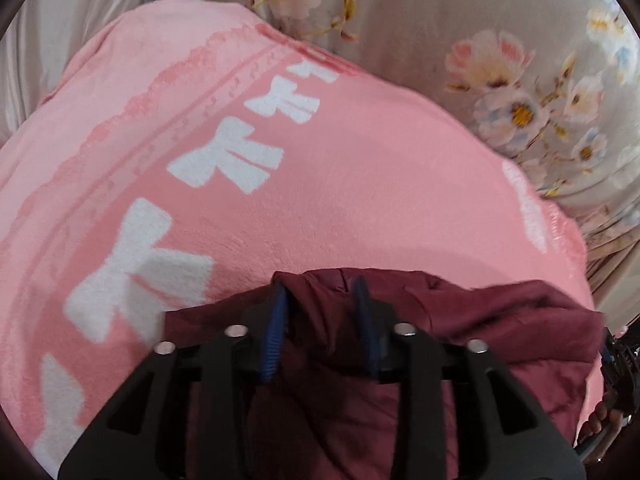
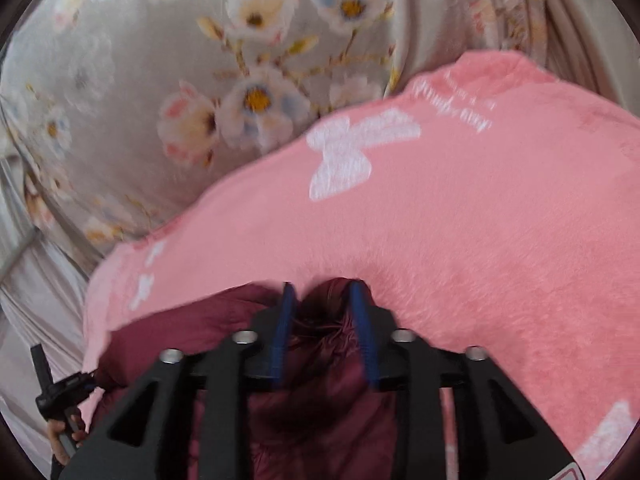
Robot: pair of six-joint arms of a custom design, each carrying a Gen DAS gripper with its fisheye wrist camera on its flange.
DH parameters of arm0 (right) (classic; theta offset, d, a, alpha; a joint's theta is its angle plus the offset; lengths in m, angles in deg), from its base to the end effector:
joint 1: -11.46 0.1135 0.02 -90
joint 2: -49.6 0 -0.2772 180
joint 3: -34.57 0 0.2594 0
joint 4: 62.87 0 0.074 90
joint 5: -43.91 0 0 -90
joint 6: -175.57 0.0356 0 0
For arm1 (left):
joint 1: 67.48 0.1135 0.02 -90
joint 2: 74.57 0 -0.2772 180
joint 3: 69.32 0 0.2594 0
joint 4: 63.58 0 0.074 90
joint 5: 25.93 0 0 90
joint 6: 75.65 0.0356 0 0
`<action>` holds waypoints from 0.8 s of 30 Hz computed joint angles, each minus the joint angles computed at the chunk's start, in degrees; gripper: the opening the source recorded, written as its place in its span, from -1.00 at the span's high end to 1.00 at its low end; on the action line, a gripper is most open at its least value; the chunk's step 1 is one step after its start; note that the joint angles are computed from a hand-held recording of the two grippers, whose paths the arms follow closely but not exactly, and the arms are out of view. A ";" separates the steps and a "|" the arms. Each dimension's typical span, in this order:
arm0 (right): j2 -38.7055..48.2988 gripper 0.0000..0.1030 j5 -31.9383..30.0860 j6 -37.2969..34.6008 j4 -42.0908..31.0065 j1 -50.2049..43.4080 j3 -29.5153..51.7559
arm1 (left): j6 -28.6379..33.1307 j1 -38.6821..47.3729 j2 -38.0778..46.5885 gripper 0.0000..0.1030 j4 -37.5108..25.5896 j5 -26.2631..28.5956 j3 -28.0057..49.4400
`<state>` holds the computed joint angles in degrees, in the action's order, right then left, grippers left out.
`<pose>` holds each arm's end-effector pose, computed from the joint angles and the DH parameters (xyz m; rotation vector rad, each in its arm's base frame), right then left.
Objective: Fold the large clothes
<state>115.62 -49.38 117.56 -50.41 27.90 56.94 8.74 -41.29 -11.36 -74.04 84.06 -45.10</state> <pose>0.1804 0.0554 0.1310 0.2582 2.1503 0.5573 0.1548 0.0626 0.1161 -0.5021 2.3274 -0.2552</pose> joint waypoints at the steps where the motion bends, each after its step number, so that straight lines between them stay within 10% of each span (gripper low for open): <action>1: -6.61 0.02 0.26 -0.65 -4.02 -0.72 -1.10 | 1.19 1.74 -4.41 -0.01 -3.84 0.75 0.21; 6: -8.43 -0.01 1.69 -3.77 -14.27 0.85 2.48 | 3.40 4.35 -11.81 -0.14 -13.43 2.97 3.23; 17: 30.04 0.21 8.52 -7.71 -12.62 6.43 19.38 | -4.74 -10.15 24.45 -0.12 6.86 -12.81 9.12; 19: 29.82 0.47 10.98 -6.73 -12.06 4.59 20.05 | -5.62 -9.77 27.96 -0.13 11.24 -13.54 8.84; 24: 18.39 0.33 9.53 -0.99 -8.97 -4.28 13.55 | -7.19 -8.77 27.54 -0.13 11.63 -14.35 9.19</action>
